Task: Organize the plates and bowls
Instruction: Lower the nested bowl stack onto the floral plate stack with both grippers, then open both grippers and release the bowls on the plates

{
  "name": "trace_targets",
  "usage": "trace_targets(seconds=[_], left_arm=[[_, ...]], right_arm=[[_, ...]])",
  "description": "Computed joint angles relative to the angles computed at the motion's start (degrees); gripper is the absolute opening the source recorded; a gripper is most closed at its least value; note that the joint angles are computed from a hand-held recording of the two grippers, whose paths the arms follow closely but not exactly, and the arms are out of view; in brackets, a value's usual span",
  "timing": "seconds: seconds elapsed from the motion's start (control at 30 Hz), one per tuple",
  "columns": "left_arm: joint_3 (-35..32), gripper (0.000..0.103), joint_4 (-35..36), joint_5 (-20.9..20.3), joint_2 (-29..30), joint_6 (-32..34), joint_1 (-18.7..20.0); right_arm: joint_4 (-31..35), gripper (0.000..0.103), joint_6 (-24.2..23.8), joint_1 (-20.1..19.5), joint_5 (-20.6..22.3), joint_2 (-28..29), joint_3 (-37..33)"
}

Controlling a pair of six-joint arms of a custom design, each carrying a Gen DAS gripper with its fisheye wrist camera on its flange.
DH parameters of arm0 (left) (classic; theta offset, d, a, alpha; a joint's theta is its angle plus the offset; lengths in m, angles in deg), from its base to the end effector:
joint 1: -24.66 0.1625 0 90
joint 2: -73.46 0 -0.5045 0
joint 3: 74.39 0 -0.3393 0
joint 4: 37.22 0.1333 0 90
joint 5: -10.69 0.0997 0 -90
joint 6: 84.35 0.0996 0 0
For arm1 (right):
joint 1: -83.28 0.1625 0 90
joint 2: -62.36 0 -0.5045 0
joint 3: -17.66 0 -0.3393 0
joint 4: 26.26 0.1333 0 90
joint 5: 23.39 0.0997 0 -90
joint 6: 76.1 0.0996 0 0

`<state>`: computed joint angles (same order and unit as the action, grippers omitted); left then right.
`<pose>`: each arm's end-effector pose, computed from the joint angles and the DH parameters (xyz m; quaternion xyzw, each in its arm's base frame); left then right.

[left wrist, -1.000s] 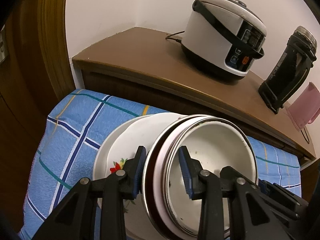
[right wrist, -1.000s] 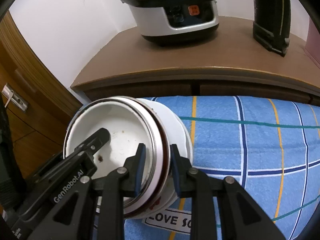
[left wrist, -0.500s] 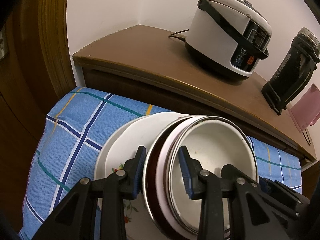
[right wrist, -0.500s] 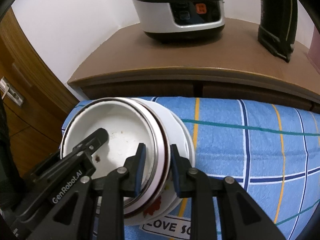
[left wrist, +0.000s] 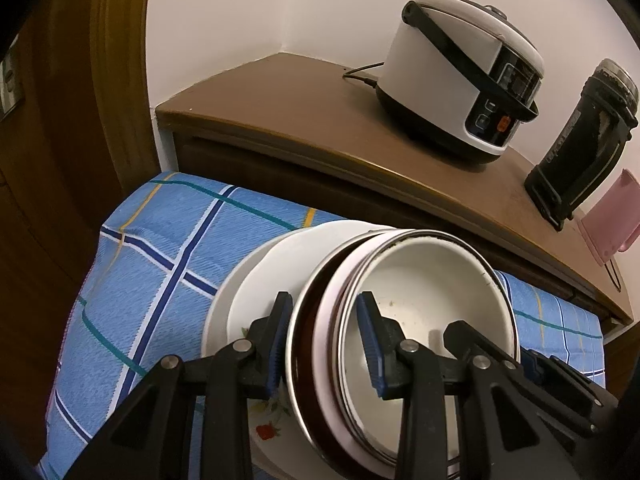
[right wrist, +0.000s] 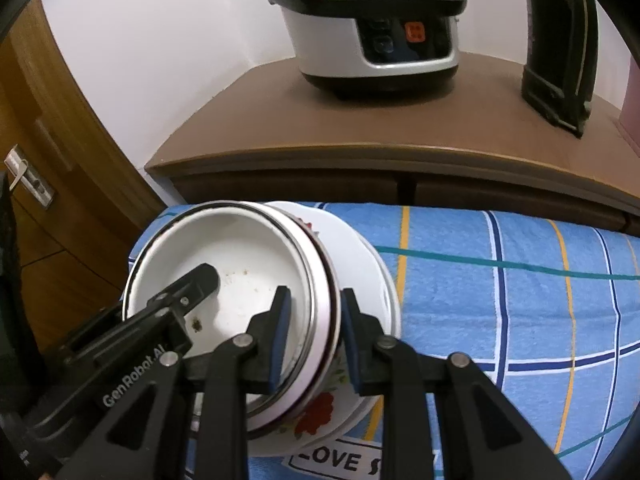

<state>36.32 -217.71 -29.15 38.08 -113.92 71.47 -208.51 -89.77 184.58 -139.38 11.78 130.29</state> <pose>-0.2647 -0.5884 0.0909 0.0509 0.8981 -0.3454 0.2674 0.2076 -0.5812 0.2253 0.1462 -0.9312 0.2493 0.2223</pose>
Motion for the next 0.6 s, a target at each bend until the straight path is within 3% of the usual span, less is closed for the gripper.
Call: trace_targets(seconds=[0.33,0.47,0.6], left_arm=[[-0.1,0.037,1.4,0.6,-0.4,-0.8,0.1],[0.1,0.043,1.1,0.7,-0.5,-0.2,0.2],[0.3,0.045,0.2,0.7,-0.8,0.8,0.3]], right_arm=[[1.0,0.028,0.7,-0.4,1.6,-0.1,-0.6],[0.1,0.028,0.5,-0.8,2.5,-0.2,-0.3],[-1.1,0.04,-0.2,-0.8,1.5,-0.2,0.0]])
